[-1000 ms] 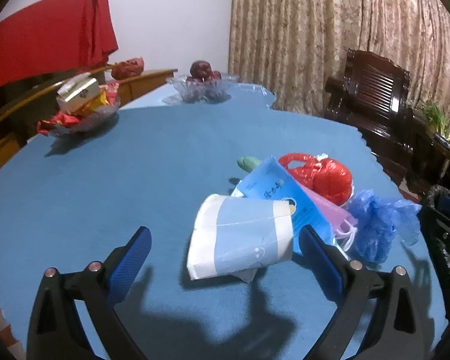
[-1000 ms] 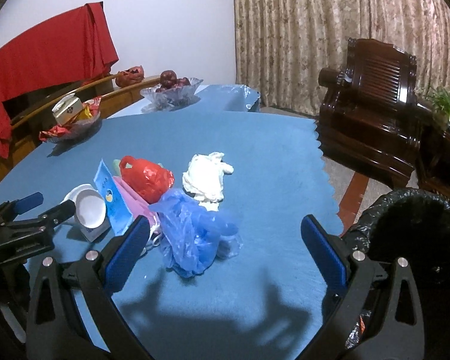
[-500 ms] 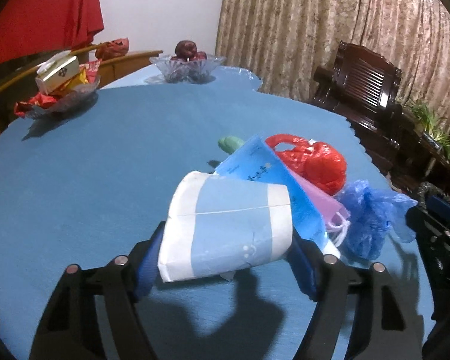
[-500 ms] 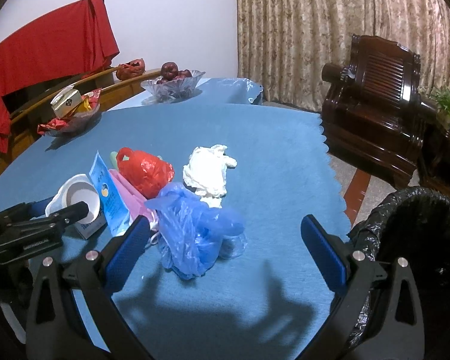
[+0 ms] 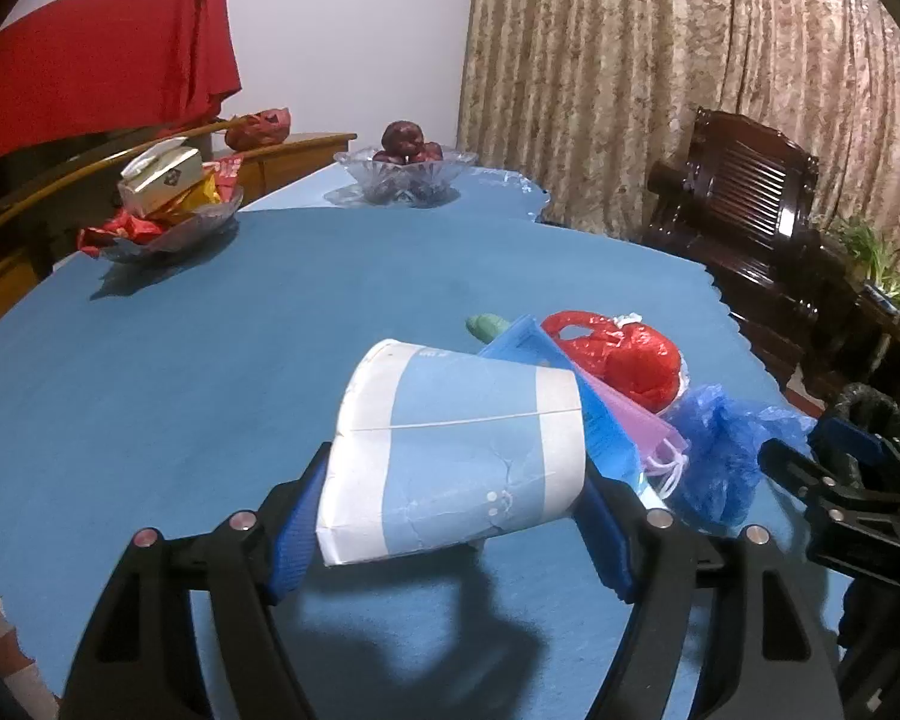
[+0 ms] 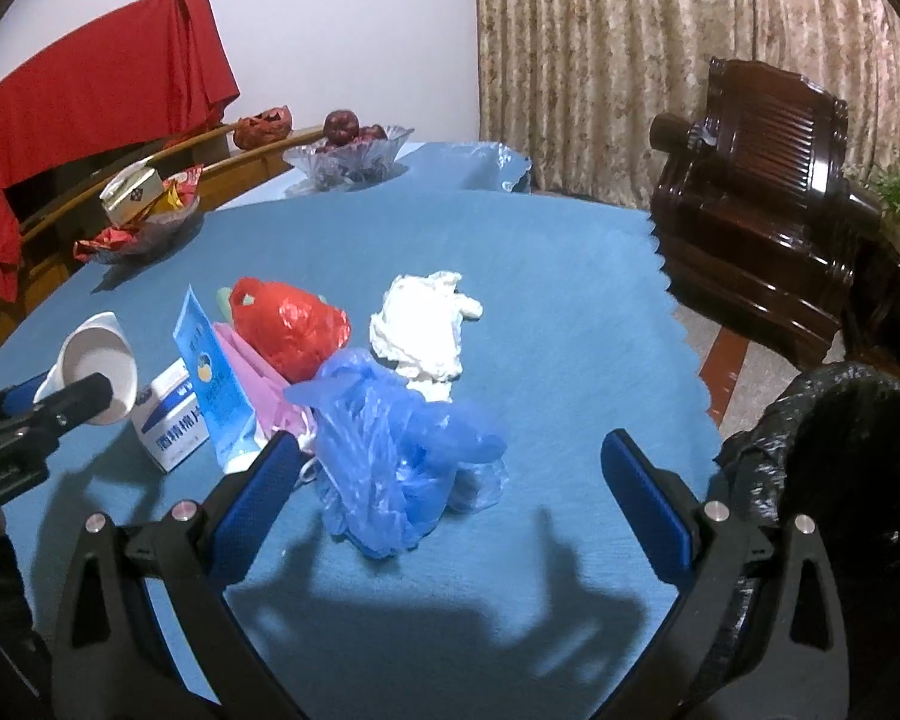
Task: Collect trash
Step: 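Grasp the blue plastic bag with the right gripper while the left holds the cup, then carry the cup and blue bag over the bin and open both grippers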
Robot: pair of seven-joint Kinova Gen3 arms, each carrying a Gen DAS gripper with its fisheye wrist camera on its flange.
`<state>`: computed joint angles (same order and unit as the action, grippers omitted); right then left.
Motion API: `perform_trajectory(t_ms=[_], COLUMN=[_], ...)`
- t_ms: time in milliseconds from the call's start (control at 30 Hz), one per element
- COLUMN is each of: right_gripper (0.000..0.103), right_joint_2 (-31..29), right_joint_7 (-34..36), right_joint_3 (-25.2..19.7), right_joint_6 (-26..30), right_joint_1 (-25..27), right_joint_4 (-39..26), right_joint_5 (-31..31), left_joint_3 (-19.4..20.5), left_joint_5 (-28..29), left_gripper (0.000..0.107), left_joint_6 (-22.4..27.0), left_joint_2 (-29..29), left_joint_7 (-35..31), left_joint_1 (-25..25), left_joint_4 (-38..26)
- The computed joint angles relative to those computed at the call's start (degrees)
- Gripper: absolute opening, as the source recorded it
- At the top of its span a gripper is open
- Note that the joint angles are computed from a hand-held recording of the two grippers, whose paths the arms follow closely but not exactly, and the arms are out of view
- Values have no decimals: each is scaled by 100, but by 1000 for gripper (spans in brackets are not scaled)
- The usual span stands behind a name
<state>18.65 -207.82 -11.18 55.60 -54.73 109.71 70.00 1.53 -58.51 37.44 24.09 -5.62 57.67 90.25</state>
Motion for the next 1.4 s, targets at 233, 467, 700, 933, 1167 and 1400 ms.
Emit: perform_trajectory(t_ms=[233, 467, 700, 933, 1167, 1400], right_gripper=[41, 24, 24, 24, 24, 24], right_joint_2=[51, -228, -720, -1163, -1569, -1833], right_joint_7=[531, 293, -33, -249, -341, -538], right_joint_3=[80, 114, -252, -669, -1069, -1422], right_joint_6=[-907, -972, -212, 400, 993, 1685], right_joint_1=[349, 164, -9, -48, -79, -170], right_joint_4=[-70, 188, 464, 690, 877, 1023], right_joint_5=[-350, -223, -206, -261, -512, -824], left_joint_3=[33, 72, 207, 339, 391, 361], left_joint_5=[121, 114, 24, -50, -86, 36], left_gripper=[73, 73, 73, 73, 73, 73], left_joint_6=[51, 261, 494, 597, 583, 461], left_joint_2=[-8, -47, -98, -88, -1, 228], left_joint_7=[-33, -2, 46, 15, -136, -407], left_joint_1=[-14, 90, 224, 421, 647, 930], left_joint_4=[-7, -33, -118, -338, -651, -1101])
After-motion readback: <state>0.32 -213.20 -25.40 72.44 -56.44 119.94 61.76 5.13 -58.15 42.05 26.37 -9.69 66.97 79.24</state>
